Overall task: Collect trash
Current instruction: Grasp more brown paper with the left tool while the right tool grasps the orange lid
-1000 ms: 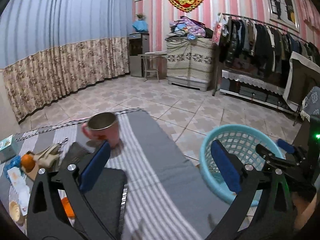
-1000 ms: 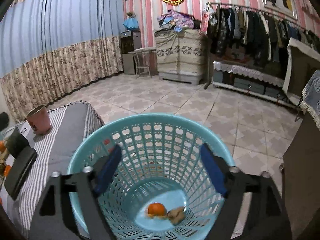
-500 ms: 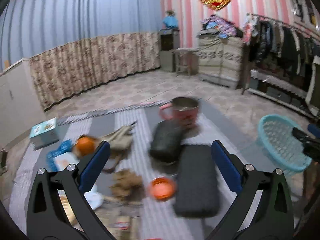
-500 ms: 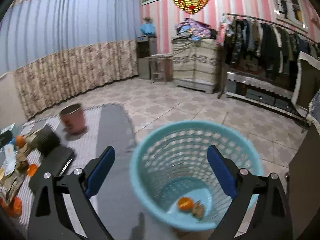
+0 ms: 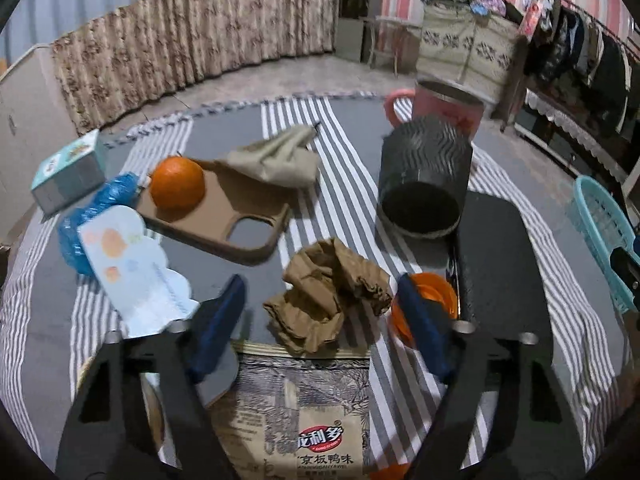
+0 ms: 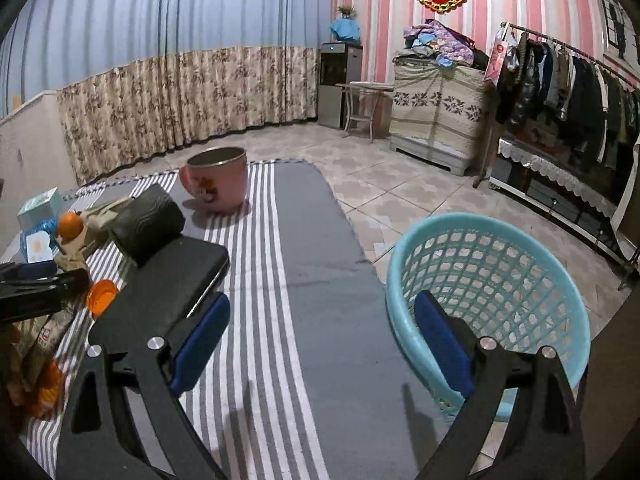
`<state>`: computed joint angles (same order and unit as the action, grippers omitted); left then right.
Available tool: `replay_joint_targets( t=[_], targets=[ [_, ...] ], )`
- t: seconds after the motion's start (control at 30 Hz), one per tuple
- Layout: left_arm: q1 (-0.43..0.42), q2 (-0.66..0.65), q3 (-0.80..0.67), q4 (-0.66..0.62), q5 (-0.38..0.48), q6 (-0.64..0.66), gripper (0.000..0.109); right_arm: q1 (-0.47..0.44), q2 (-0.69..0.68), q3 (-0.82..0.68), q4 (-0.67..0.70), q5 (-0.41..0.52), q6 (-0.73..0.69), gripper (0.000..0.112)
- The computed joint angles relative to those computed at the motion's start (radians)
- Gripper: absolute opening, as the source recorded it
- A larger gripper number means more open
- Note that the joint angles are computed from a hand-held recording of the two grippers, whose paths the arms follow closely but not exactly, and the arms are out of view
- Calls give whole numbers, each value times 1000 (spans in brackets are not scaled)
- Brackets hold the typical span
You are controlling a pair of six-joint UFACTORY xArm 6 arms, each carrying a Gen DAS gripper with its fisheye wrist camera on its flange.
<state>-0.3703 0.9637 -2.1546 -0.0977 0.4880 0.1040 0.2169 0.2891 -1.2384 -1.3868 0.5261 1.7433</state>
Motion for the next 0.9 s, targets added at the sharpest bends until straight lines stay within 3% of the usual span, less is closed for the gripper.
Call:
replay_joint_targets(
  t=[0.03,0.1,0.33,0.5,0.67,0.77,0.9],
  targets=[
    [-1,8,-18,-9,18,11,58,-2,1,-2,11,-2,-7,91],
    [-5,-17,30,-33,-31,35,50,-9,-6,7,26,-22,-12,91],
    [-2,-174,253,-238,-206,209,49,42,46,-87,70,-10,-64,91],
    [34,-260,386,-129,-350,174,49,93,146,-214,177,-11,-166,91],
    [74,-276,404,-247,-357,298,49,145,260,-359,296,12,-330,91],
    [95,-271,402,-256,-358,314,49,159,337,-454,392,5,-457,90],
    [119,-259,388,-313,-349,367,49,168,403,-546,502,5,-584,79]
  ],
)
